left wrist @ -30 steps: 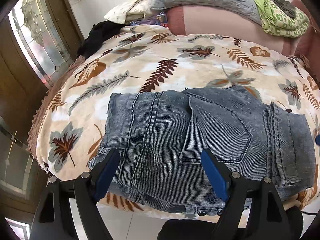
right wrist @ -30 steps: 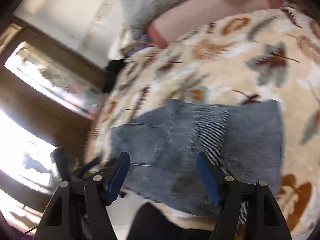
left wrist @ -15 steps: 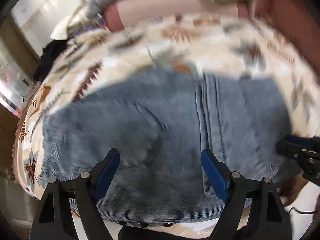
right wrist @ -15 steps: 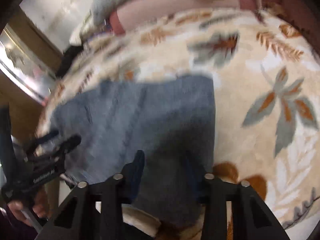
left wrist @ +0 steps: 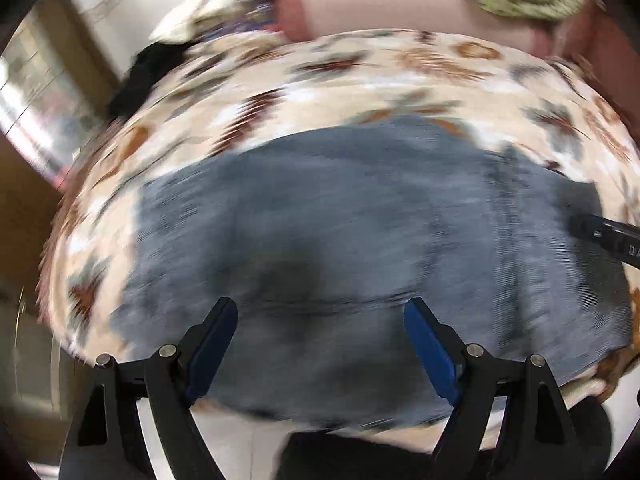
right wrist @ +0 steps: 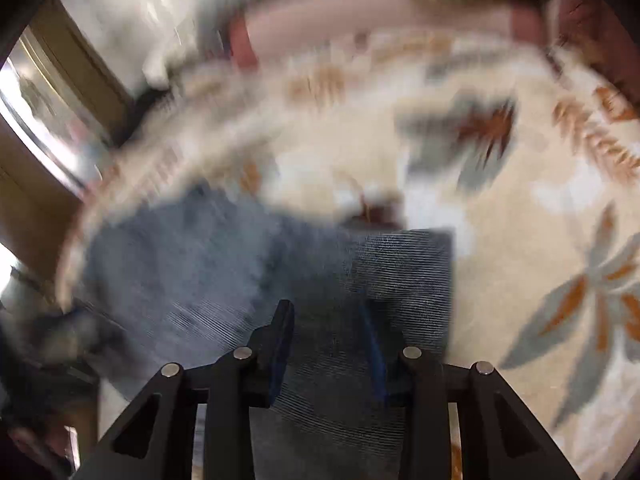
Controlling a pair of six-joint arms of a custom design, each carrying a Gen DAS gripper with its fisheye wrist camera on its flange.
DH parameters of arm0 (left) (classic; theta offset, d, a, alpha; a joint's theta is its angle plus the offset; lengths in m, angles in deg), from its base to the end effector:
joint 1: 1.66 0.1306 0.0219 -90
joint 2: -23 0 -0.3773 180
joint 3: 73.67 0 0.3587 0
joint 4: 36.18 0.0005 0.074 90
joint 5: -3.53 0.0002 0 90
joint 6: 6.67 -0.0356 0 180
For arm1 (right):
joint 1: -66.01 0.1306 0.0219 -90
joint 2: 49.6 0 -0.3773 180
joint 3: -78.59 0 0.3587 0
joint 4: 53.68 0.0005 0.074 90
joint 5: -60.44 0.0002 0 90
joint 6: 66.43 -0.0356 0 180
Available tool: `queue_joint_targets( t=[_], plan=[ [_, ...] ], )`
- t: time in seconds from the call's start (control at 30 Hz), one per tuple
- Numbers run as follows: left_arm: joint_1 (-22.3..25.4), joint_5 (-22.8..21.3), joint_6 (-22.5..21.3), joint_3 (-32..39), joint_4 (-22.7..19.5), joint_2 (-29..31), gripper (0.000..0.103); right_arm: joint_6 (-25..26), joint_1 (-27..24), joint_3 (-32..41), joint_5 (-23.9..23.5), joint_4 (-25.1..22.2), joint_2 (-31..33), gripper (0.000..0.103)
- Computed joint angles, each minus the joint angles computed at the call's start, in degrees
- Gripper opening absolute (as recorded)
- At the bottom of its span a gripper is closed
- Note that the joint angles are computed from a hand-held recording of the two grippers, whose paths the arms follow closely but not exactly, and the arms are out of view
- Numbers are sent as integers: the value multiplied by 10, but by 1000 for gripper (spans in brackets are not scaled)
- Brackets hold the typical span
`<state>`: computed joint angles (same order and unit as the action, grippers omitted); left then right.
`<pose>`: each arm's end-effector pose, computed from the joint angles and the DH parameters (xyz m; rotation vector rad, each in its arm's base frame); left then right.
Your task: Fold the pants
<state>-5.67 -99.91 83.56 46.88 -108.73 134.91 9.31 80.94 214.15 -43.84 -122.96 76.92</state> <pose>0.5641 -0.0317 0.4369 0.0152 2.6652 0.2909 0.6301 0.1766 0.3959 -0.1040 2.6569 0.5001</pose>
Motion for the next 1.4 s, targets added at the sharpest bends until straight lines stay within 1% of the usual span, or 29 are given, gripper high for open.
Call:
queue_joint_targets(
  t=[0.07, 0.1, 0.17, 0.23, 0.3, 0.33, 0.37, 0.43, 0.47, 0.53, 0.63, 0.67, 0.73, 0.8, 0.9, 1.0, 1.13, 1.17, 1.23, 1.27, 1.4],
  plan=[
    [36, -13, 4, -22, 15, -23, 86, -6, 6, -27, 18, 28, -23, 38],
    [54, -20, 6, -31, 22, -31, 86, -18, 7, -37, 7, 33, -35, 38],
    [95, -26, 10, -41, 37, -40, 86, -44, 7, -78, -24, 71, -70, 38],
    [127, -30, 22, -38, 33, -38, 86, -65, 12, -121, -45, 109, -106, 38],
    [155, -16, 37, -35, 26, -34, 86, -88, 25, -155, -68, 149, -137, 38],
    [167, -13, 45, -32, 20, -32, 86, -96, 32, -167, -73, 167, -147, 42],
    [178, -4, 57, -27, 14, -28, 86, -108, 40, -186, -81, 193, -161, 49],
    [197, 30, 67, -21, 10, -26, 86, -139, 54, -225, -101, 245, -189, 56],
    [202, 41, 69, -16, 4, -23, 86, -145, 62, -232, -107, 255, -194, 56],
    [216, 74, 72, -5, -7, -16, 86, -139, 81, -239, -100, 264, -200, 56],
    [227, 134, 78, 7, -46, -3, 86, -129, 96, -243, -98, 263, -199, 56],
    [230, 147, 85, 7, -49, -1, 86, -127, 101, -251, -89, 268, -203, 56],
    [235, 166, 101, 11, -55, 4, 86, -124, 107, -266, -82, 283, -208, 56],
    [235, 172, 114, 20, -56, 10, 86, -109, 115, -272, -68, 286, -209, 56],
    [235, 204, 128, 47, -77, 28, 86, -81, 124, -279, -52, 288, -207, 56],
    [235, 237, 141, 74, -98, 46, 86, -65, 125, -281, -56, 291, -207, 56],
    [239, 276, 178, 79, -103, 46, 86, -89, 115, -285, -80, 299, -202, 56],
    [240, 284, 183, 73, -99, 41, 86, -94, 114, -288, -82, 302, -204, 56],
    [240, 289, 188, 64, -91, 31, 86, -98, 111, -295, -90, 312, -207, 56],
    [240, 292, 190, 68, -94, 30, 86, -98, 111, -296, -92, 314, -208, 56],
    [240, 311, 205, 64, -78, 22, 86, -95, 111, -296, -95, 314, -208, 56]
  ],
)
